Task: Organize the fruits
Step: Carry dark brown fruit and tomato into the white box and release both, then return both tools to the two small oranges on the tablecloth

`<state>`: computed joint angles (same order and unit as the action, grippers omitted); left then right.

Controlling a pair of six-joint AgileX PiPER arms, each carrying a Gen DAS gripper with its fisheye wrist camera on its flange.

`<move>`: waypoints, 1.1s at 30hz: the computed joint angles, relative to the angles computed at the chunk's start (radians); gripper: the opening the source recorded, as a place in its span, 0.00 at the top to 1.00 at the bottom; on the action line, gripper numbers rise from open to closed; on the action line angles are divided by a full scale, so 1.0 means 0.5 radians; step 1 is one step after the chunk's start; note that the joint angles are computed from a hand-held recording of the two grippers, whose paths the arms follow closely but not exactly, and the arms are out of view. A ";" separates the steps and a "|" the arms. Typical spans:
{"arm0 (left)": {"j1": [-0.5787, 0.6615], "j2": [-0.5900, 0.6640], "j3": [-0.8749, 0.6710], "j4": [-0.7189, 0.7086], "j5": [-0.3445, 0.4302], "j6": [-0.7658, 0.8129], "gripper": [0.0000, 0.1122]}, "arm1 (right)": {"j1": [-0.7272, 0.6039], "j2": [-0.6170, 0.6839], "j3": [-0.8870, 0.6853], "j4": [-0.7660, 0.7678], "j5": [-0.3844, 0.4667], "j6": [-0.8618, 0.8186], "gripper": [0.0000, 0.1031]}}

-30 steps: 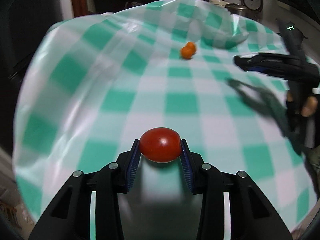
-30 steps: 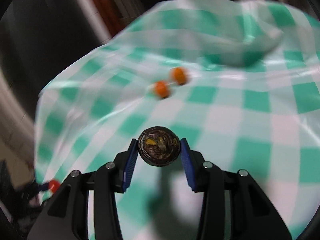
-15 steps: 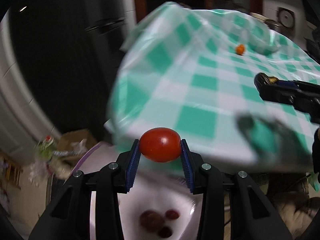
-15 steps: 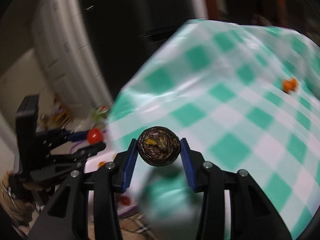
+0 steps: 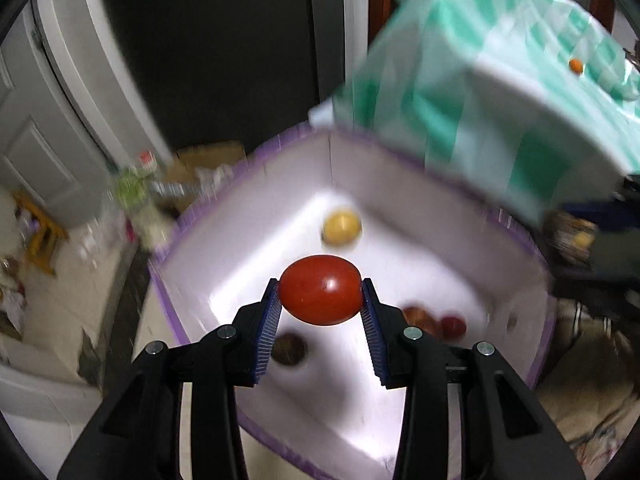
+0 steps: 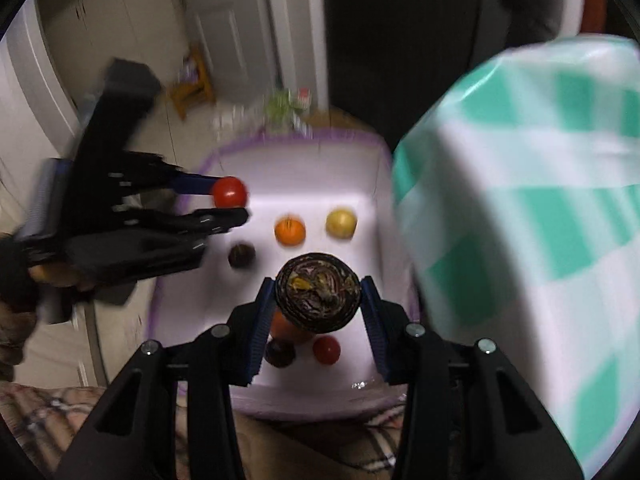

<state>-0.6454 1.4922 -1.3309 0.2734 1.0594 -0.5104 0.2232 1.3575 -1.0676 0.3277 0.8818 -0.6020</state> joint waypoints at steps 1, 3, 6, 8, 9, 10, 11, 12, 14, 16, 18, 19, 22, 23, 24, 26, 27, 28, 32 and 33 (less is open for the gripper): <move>-0.007 -0.003 0.051 -0.024 -0.003 0.009 0.66 | 0.058 0.084 -0.031 -0.082 -0.014 0.086 0.58; -0.040 0.024 0.122 -0.065 0.003 0.025 0.66 | 0.138 0.284 -0.132 -0.188 -0.009 0.226 0.58; 0.008 0.075 0.195 -0.251 -0.035 0.120 0.66 | 0.230 0.603 -0.350 -0.301 0.052 0.437 0.58; 0.032 0.096 0.238 -0.328 -0.047 0.142 0.66 | 0.273 0.783 -0.485 -0.380 0.094 0.540 0.58; 0.040 0.111 0.259 -0.381 -0.052 0.142 0.66 | 0.265 0.852 -0.533 -0.389 0.124 0.562 0.58; 0.057 0.119 0.291 -0.432 -0.062 0.154 0.66 | 0.269 0.962 -0.626 -0.404 0.199 0.609 0.58; 0.053 0.116 0.331 -0.448 -0.080 0.147 0.66 | 0.273 1.059 -0.706 -0.434 0.238 0.649 0.58; 0.016 0.133 0.343 -0.406 -0.087 0.110 0.66 | 0.268 1.148 -0.796 -0.459 0.270 0.670 0.58; -0.040 0.175 0.328 -0.354 -0.077 0.063 0.66 | 0.279 1.338 -0.982 -0.493 0.376 0.757 0.58; -0.034 0.225 0.312 -0.473 -0.090 0.134 0.66 | 0.329 1.440 -1.087 -0.555 0.410 0.801 0.58; -0.081 0.284 0.266 -0.459 -0.060 0.160 0.66 | 0.369 1.523 -1.169 -0.587 0.448 0.822 0.58; -0.119 0.303 0.242 -0.406 -0.037 0.141 0.66 | 0.380 1.546 -1.188 -0.597 0.457 0.832 0.58; -0.179 0.387 0.163 -0.339 0.056 0.140 0.66 | 0.397 1.600 -1.215 -0.609 0.455 0.841 0.57; -0.188 0.412 0.141 -0.341 0.083 0.153 0.66 | 0.405 1.598 -1.193 -0.627 0.439 0.844 0.57; -0.203 0.447 0.110 -0.341 0.132 0.174 0.66 | 0.422 1.593 -1.166 -0.647 0.418 0.855 0.56; -0.225 0.488 0.070 -0.329 0.190 0.194 0.66 | 0.440 1.567 -1.121 -0.667 0.390 0.850 0.55; -0.245 0.510 0.048 -0.309 0.222 0.187 0.66 | 0.444 1.556 -1.105 -0.669 0.382 0.849 0.53; -0.250 0.527 0.035 -0.296 0.234 0.185 0.65 | 0.450 1.535 -1.082 -0.671 0.362 0.852 0.42; -0.275 0.513 0.033 -0.276 0.239 0.139 0.47 | 0.498 1.376 -1.005 -0.690 0.337 0.874 0.29; -0.298 0.435 0.070 -0.239 0.172 0.093 0.30 | 0.506 1.315 -1.007 -0.681 0.345 0.869 0.28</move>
<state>-0.7946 1.7099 -1.2959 0.1539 1.1455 -0.4637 0.4761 2.0150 -1.5712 -0.0126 1.0542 -0.1673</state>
